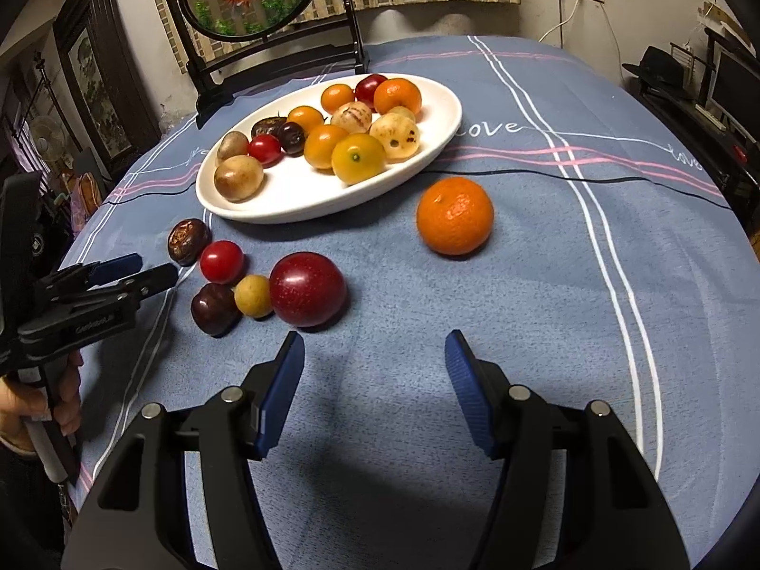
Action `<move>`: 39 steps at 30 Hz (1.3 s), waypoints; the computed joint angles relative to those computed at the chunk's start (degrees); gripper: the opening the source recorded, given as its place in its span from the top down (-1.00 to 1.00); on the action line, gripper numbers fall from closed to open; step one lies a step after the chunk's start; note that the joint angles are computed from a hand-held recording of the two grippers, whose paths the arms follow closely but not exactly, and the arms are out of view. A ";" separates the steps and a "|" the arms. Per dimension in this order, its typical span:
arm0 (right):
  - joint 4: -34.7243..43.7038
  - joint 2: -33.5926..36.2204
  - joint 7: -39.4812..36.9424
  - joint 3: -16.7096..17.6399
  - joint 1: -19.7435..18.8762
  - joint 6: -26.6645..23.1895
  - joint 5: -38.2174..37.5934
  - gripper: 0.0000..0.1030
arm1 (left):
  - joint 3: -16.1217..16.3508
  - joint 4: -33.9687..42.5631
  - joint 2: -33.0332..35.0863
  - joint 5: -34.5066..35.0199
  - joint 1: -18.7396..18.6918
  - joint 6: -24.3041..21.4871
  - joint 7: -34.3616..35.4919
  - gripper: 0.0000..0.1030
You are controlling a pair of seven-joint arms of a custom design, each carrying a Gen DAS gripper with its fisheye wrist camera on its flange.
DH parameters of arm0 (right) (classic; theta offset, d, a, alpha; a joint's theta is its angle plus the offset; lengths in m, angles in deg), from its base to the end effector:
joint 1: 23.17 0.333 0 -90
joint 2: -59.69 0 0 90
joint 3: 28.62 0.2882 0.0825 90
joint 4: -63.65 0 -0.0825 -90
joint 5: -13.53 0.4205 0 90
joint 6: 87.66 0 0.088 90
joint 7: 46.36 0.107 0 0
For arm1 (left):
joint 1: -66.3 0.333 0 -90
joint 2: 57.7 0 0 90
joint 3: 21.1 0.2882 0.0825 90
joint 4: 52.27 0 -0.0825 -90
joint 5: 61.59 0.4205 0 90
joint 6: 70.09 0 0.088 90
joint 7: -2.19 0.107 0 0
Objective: Organize fruits
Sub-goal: 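Grasp the dark mangosteen with the left tool while the right tool grasps the red plum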
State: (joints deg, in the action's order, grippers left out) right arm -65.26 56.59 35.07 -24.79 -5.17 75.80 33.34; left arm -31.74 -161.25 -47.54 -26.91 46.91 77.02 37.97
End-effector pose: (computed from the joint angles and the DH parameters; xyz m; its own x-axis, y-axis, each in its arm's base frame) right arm 0.5537 0.2024 0.4126 0.2870 -0.9401 -0.1841 -0.7903 -0.1238 -0.6000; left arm 0.5742 -0.3370 0.4160 -0.0027 -0.9999 0.0140 -0.8071 -0.0061 -0.5903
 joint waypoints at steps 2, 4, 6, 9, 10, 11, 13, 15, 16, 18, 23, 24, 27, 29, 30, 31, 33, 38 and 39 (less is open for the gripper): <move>0.03 0.04 -0.59 -0.01 0.08 -0.07 0.58 -0.21 | -0.22 1.45 1.52 -2.65 0.58 -0.10 2.25 -0.31; 0.11 0.14 -0.54 0.01 0.04 -0.14 0.46 -0.21 | 0.12 3.01 2.83 -2.78 0.26 -0.77 2.83 -0.31; 0.30 0.38 -0.29 0.01 -0.06 -0.25 0.38 -0.21 | 0.65 4.91 4.32 -1.22 -0.52 -1.40 3.21 -0.30; 0.61 0.65 0.27 0.08 -0.22 -0.39 -0.22 -0.21 | 1.46 6.32 5.52 0.66 -1.44 -1.38 2.67 -0.24; 0.75 0.73 0.25 0.12 -0.23 -0.48 -0.40 -0.21 | 1.62 6.09 5.52 0.85 -1.45 -0.38 2.48 -0.12; 0.96 0.87 0.21 0.20 -0.22 -0.66 -0.82 -0.21 | 1.77 5.75 5.39 1.07 -1.47 0.43 2.38 -0.05; 1.65 1.41 0.95 0.48 -0.25 -1.36 -3.30 -0.21 | 2.01 5.42 5.24 1.61 -1.59 1.26 2.41 0.17; 2.60 2.20 2.70 0.79 -0.29 -2.31 -7.00 -0.21 | 2.15 5.33 5.19 1.74 -1.66 1.44 1.95 0.18; 3.04 2.59 3.39 0.93 -0.25 -2.61 -8.56 -0.21 | 2.16 5.29 5.18 1.72 -1.64 1.59 1.89 0.18; 4.17 3.64 4.14 1.17 -0.06 -2.80 -10.31 -0.21 | 2.16 5.03 5.02 1.57 -1.58 1.86 1.76 0.18; 7.37 6.23 8.31 1.20 0.38 -3.59 -16.95 -0.21 | 2.04 4.55 4.76 0.67 -1.30 2.53 1.70 0.18; 7.93 6.67 8.57 1.24 0.46 -3.81 -17.79 -0.21 | 2.04 4.54 4.77 0.60 -1.29 2.61 1.70 0.18; 9.51 7.97 9.63 1.24 0.70 -4.35 -19.83 -0.21 | 2.10 4.49 4.75 0.64 -1.32 2.71 1.65 0.18; 10.04 8.52 9.42 1.27 0.90 -3.87 -21.39 -0.21 | 2.13 4.44 4.73 0.75 -1.33 2.73 1.66 0.18; 10.13 8.64 9.25 1.31 1.01 -3.70 -22.07 -0.21 | 2.14 4.48 4.77 0.74 -1.32 2.74 1.68 0.18; 10.22 8.71 9.06 1.35 1.09 -3.56 -22.48 -0.20 | 2.14 4.51 4.80 0.75 -1.33 2.73 1.65 0.18; 10.33 8.78 8.42 1.51 1.16 -3.52 -22.54 -0.02 | 2.14 4.51 4.79 0.74 -1.34 2.71 1.66 0.18; 9.44 8.02 8.66 1.49 1.07 -2.69 -22.43 0.12 | 2.19 4.55 4.83 0.91 -1.38 2.67 1.58 0.17; 9.17 7.76 8.89 1.39 1.07 -2.49 -22.68 0.12 | 2.21 4.55 4.85 0.98 -1.39 2.68 1.53 0.17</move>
